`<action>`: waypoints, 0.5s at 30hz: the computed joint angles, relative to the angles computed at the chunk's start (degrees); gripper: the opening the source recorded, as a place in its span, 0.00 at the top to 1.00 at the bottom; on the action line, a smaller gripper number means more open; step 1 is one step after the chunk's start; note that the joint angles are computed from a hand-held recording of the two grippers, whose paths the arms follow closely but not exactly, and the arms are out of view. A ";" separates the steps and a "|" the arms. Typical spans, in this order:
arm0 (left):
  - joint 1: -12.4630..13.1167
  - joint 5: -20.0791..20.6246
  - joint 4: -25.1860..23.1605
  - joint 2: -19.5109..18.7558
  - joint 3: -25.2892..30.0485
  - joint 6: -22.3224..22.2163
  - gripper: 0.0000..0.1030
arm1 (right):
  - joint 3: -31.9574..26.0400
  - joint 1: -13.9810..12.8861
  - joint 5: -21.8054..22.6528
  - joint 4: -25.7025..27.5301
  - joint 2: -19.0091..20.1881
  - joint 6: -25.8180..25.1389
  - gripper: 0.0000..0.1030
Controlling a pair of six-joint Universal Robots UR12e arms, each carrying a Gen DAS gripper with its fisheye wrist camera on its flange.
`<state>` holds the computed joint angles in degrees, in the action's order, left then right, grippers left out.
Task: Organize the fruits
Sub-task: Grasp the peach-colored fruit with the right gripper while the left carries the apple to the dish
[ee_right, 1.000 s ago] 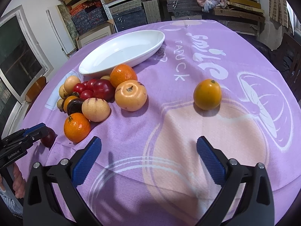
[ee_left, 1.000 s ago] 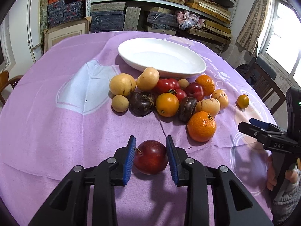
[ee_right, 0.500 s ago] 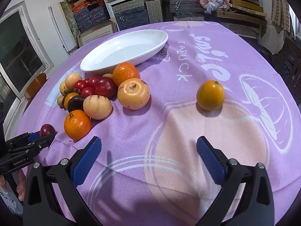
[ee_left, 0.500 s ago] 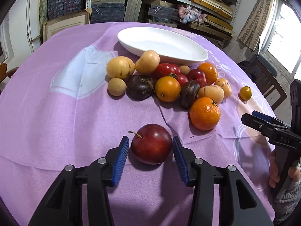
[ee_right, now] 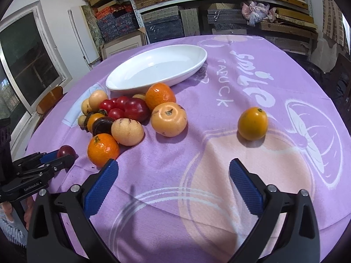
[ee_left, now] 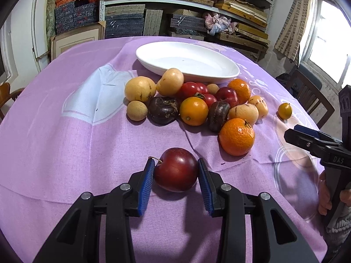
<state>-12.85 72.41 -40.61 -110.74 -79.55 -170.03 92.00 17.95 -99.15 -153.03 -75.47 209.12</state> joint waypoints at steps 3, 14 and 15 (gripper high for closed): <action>0.48 -0.22 0.40 -0.09 0.00 -1.46 0.61 | -3.50 0.48 -3.16 5.64 1.27 -4.84 0.06; 0.72 0.17 0.99 -0.07 -0.12 -1.85 0.61 | -8.97 -2.04 2.15 11.57 5.30 -9.77 0.45; 0.65 0.35 1.13 -0.07 -0.16 -1.60 0.61 | -9.13 -2.06 2.15 11.35 5.50 -9.82 0.45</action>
<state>-12.20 72.76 -39.48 -110.80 -79.70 -171.63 82.87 15.89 -97.00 -141.68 -69.98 199.30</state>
